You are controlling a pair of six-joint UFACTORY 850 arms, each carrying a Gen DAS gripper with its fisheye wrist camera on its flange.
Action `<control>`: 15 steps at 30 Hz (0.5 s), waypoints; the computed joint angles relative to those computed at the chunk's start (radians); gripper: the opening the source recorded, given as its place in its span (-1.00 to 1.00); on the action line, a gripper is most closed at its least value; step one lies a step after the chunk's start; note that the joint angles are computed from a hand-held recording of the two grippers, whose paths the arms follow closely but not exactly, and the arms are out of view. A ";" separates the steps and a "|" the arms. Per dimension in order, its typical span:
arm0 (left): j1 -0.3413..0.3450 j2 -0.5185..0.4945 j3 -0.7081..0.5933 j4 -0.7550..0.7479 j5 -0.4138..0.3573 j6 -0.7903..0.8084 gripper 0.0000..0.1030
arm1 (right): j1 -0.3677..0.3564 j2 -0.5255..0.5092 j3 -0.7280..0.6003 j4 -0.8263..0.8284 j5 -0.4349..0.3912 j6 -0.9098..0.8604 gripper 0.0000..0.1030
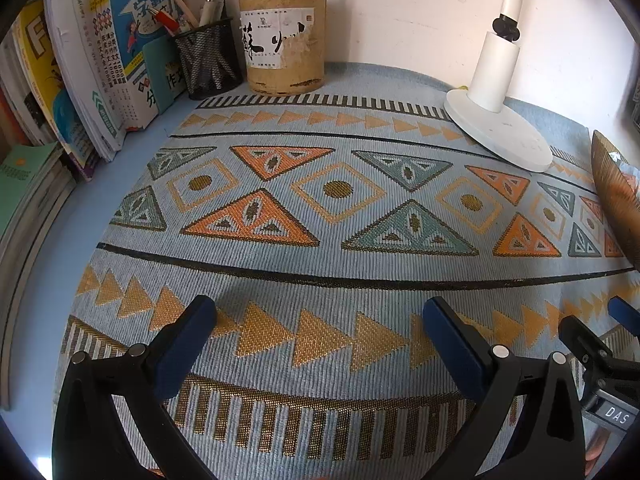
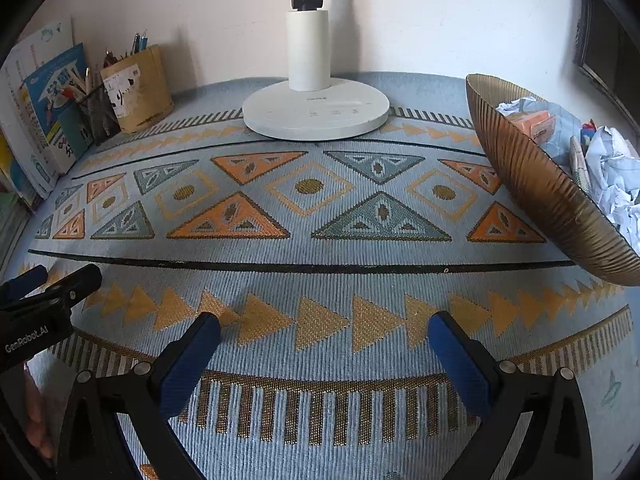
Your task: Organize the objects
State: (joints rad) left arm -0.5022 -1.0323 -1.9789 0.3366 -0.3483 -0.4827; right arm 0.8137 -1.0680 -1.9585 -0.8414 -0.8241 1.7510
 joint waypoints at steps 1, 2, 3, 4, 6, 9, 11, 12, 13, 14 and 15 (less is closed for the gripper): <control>0.000 0.000 0.000 0.000 0.000 -0.001 1.00 | 0.000 0.000 0.000 0.000 0.000 -0.001 1.00; 0.000 0.000 -0.001 -0.001 -0.001 0.000 1.00 | 0.000 0.000 0.000 -0.001 0.001 0.001 1.00; -0.001 0.000 0.000 0.001 -0.001 -0.002 1.00 | 0.000 -0.001 -0.002 0.000 0.000 -0.001 1.00; -0.001 0.000 -0.001 0.001 -0.001 -0.002 1.00 | 0.000 -0.002 -0.004 0.002 -0.002 -0.003 1.00; -0.002 0.000 -0.001 0.003 -0.002 -0.004 1.00 | 0.000 -0.003 -0.006 0.002 -0.004 -0.004 1.00; 0.002 0.000 0.000 -0.039 0.004 0.056 1.00 | 0.000 -0.003 -0.006 0.003 -0.003 -0.004 1.00; 0.002 0.000 0.001 -0.042 0.005 0.063 1.00 | 0.000 -0.003 -0.007 0.003 -0.004 -0.005 1.00; 0.003 0.001 0.002 -0.042 0.006 0.062 1.00 | 0.000 -0.004 -0.009 0.004 -0.005 -0.006 1.00; 0.002 0.001 0.003 -0.041 0.007 0.060 1.00 | 0.000 -0.004 -0.009 0.004 -0.005 -0.006 1.00; 0.003 0.001 0.004 -0.040 0.007 0.061 1.00 | 0.000 -0.004 -0.007 0.003 -0.004 -0.005 1.00; 0.003 0.002 0.005 -0.040 0.008 0.060 1.00 | 0.000 -0.003 -0.006 0.003 -0.004 -0.005 1.00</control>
State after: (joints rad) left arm -0.4991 -1.0305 -1.9744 0.2971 -0.3404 -0.4224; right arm 0.8139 -1.0711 -1.9648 -0.8389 -0.8277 1.7465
